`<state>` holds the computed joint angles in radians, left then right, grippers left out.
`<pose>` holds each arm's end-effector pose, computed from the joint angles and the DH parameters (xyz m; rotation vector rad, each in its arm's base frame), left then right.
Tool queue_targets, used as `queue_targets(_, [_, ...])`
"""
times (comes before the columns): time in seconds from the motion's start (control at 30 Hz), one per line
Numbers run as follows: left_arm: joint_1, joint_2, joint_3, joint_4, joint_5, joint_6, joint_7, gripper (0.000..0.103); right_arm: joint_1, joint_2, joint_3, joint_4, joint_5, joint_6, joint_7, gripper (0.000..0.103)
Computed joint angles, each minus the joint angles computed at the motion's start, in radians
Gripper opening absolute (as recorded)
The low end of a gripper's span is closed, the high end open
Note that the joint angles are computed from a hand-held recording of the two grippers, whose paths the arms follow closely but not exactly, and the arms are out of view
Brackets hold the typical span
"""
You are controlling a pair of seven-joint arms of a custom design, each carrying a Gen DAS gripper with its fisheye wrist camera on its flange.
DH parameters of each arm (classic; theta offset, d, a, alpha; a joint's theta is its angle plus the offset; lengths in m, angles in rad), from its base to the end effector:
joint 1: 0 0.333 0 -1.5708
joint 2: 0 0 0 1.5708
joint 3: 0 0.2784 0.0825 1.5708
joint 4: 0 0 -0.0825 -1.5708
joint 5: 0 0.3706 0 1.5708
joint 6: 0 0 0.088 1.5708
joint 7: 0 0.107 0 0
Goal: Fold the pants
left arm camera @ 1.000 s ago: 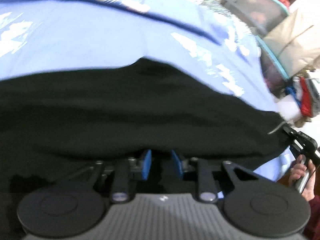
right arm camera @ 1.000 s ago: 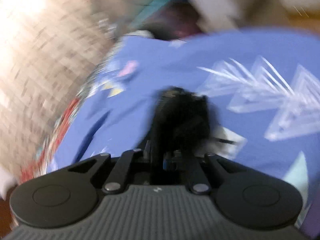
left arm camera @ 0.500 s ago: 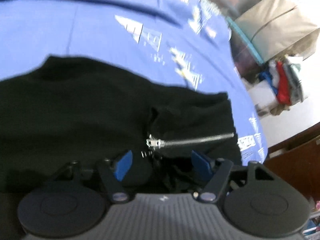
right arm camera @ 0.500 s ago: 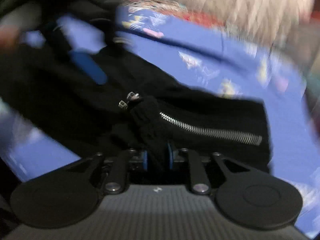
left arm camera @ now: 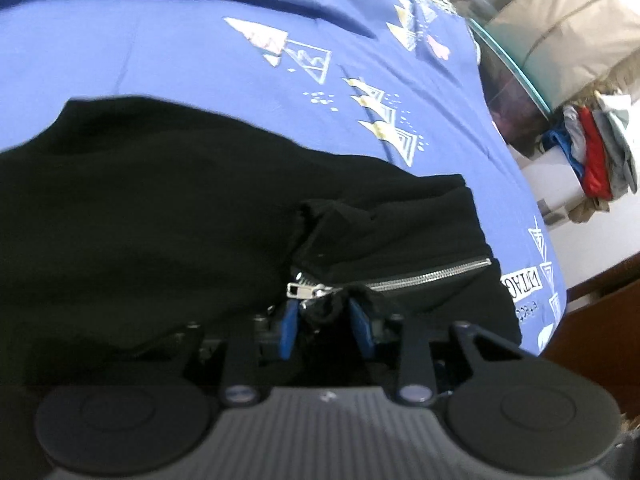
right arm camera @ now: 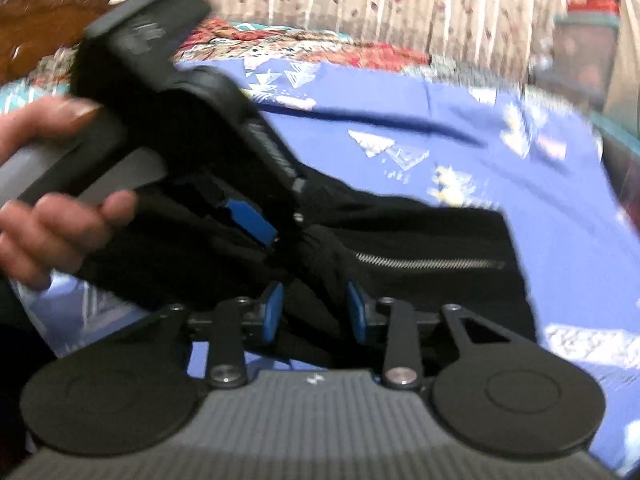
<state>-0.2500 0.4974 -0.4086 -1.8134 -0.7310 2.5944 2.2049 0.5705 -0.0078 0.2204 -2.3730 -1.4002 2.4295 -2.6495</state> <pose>0.5322 -0.3691 0.2886 1.2308 -2.4273 0.9059 0.3508 0.3500 0.3061 -1.5610 1.8357 -0.8998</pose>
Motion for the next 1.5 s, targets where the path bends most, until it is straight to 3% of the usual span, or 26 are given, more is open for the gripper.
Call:
queue_targets(0.1, [0.011,-0.015,0.009,-0.011,0.001,-0.028,-0.016,0.032,-0.031,0.061,-0.031,0.040,0.096,0.110,-0.046,0.040])
queue_targets(0.13, [0.017,-0.030,0.009,-0.022,-0.005,-0.034,-0.016,0.031,-0.024,0.069,-0.029,0.052,0.105,0.093,-0.051,0.041])
queue_targets(0.2, [0.071,-0.106,-0.019,-0.098,-0.093,-0.037,0.088,0.032,-0.014,0.058,-0.028,0.062,0.142,0.084,-0.078,0.041])
queue_targets(0.3, [0.164,-0.251,-0.030,-0.234,-0.312,-0.087,0.320,0.039,0.003,0.004,-0.014,0.047,0.061,0.089,0.032,0.041])
queue_targets(0.4, [0.222,-0.399,0.031,-0.388,-0.495,-0.108,0.489,0.055,-0.004,0.008,-0.009,0.079,-0.086,0.171,0.162,0.040])
queue_targets(0.43, [0.229,-0.436,0.057,-0.431,-0.534,-0.097,0.515,0.062,-0.008,0.030,-0.013,0.110,-0.109,0.206,0.159,0.040])
queue_targets(0.5, [0.252,-0.504,0.123,-0.514,-0.624,-0.064,0.565,0.063,-0.013,0.103,-0.024,0.201,-0.107,0.266,0.082,0.038])
queue_targets(0.6, [0.279,-0.539,0.223,-0.565,-0.703,-0.003,0.542,0.076,-0.010,0.238,-0.053,0.363,-0.059,0.366,-0.069,0.028])
queue_targets(0.67, [0.290,-0.525,0.281,-0.559,-0.718,0.023,0.492,0.078,-0.011,0.333,-0.070,0.475,0.008,0.444,-0.176,0.022])
queue_targets(0.77, [0.326,-0.475,0.342,-0.526,-0.734,-0.018,0.427,0.082,-0.013,0.455,-0.105,0.622,0.145,0.536,-0.359,0.022])
queue_targets(0.93, [0.362,-0.380,0.337,-0.460,-0.764,-0.103,0.397,0.096,-0.057,0.574,-0.062,0.745,0.332,0.577,-0.494,0.018])
queue_targets(1.07, [0.374,-0.270,0.308,-0.367,-0.740,-0.117,0.336,0.097,-0.125,0.696,0.042,0.844,0.550,0.605,-0.629,0.017])
queue_targets(1.1, [0.377,-0.257,0.296,-0.356,-0.762,-0.107,0.344,0.097,-0.156,0.722,0.091,0.858,0.603,0.599,-0.675,0.017])
queue_targets(1.13, [0.380,-0.254,0.286,-0.356,-0.779,-0.094,0.363,0.086,-0.193,0.753,0.156,0.877,0.667,0.564,-0.744,0.017])
queue_targets(1.17, [0.388,-0.266,0.284,-0.373,-0.788,-0.092,0.393,0.052,-0.198,0.788,0.186,0.908,0.752,0.507,-0.805,0.012])
queue_targets(1.2, [0.388,-0.264,0.281,-0.367,-0.774,-0.096,0.399,0.045,-0.188,0.794,0.180,0.903,0.773,0.498,-0.796,0.011])
queue_targets(1.27, [0.401,-0.273,0.277,-0.376,-0.801,-0.128,0.413,0.036,-0.159,0.776,0.126,0.866,0.756,0.570,-0.701,0.010])
queue_targets(1.4, [0.398,-0.335,0.275,-0.413,-0.873,-0.162,0.521,0.028,-0.147,0.745,0.103,0.813,0.818,0.623,-0.695,0.010])
queue_targets(1.43, [0.394,-0.359,0.274,-0.427,-0.892,-0.186,0.560,0.020,-0.137,0.735,0.088,0.796,0.831,0.643,-0.685,0.010])
queue_targets(1.5, [0.366,-0.399,0.269,-0.440,-0.902,-0.214,0.629,0.020,-0.118,0.716,0.059,0.760,0.854,0.690,-0.671,0.010])
